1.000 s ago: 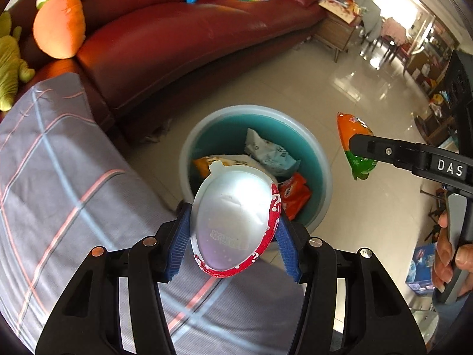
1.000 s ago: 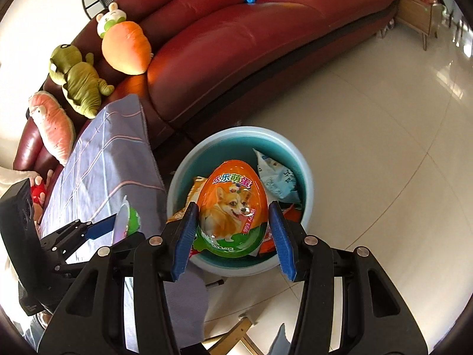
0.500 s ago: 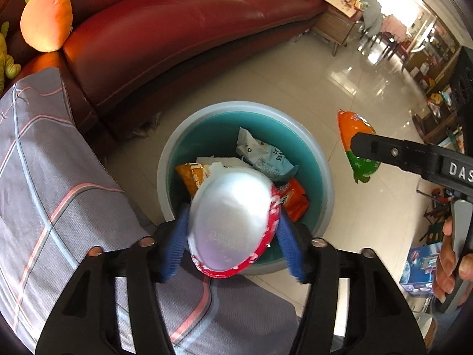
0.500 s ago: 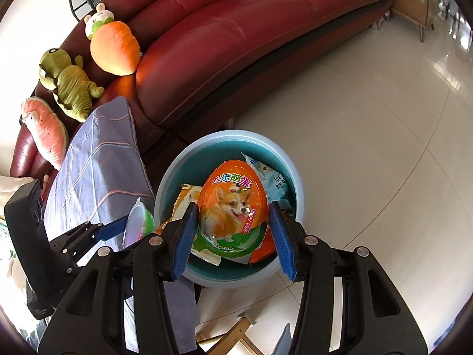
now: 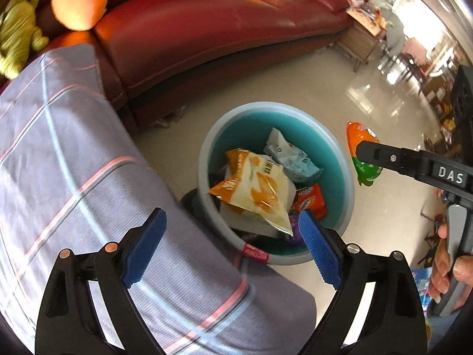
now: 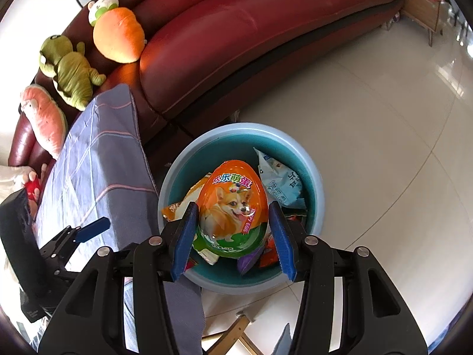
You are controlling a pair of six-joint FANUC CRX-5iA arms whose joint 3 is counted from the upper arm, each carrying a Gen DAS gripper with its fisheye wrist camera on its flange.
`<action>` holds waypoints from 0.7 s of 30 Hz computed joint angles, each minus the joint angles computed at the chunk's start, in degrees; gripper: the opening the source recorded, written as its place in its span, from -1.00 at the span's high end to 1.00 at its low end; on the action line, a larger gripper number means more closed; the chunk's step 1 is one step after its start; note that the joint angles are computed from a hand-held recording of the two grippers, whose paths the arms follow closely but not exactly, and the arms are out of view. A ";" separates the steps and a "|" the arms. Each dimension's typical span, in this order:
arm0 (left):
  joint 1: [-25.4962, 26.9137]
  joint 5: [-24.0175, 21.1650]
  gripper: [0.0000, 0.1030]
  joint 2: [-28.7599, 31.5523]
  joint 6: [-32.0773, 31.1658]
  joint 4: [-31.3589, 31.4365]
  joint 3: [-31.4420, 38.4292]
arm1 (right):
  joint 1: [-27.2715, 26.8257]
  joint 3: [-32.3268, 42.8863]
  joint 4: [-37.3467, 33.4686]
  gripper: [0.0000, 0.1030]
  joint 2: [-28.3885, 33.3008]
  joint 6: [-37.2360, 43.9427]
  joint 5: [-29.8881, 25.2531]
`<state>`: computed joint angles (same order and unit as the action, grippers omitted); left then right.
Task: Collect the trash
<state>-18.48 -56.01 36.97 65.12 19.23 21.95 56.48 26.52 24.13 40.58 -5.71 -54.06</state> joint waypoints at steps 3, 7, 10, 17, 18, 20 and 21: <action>0.61 1.17 -0.77 -1.28 1.32 -0.35 -1.95 | 0.06 3.30 -0.71 0.07 1.79 2.24 -1.79; 1.07 2.14 -0.77 -2.47 1.11 -0.51 -3.76 | 0.32 7.02 -0.95 -0.38 3.67 5.05 -4.26; 1.44 3.09 -0.77 -3.68 0.71 -0.20 -5.50 | 0.61 8.96 -1.01 -0.49 4.56 5.67 -5.53; 2.44 4.47 -0.91 -6.75 0.15 0.04 -9.01 | 1.83 12.05 -1.19 -0.77 5.81 5.59 -9.57; 2.58 4.82 -0.92 -7.22 0.30 -0.07 -9.49 | 2.07 11.96 -1.06 -0.78 5.71 5.35 -9.69; 2.94 4.99 -0.92 -8.30 0.53 -0.16 -10.61 | 2.69 12.45 -0.62 -0.83 5.83 5.18 -10.71; 3.14 4.93 -0.92 -8.79 0.72 -0.28 -11.11 | 3.09 13.26 -0.42 -0.87 6.16 5.56 -11.90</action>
<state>-15.34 -51.08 28.18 65.84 18.94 10.84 59.57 39.79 23.71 46.73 -0.15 -65.95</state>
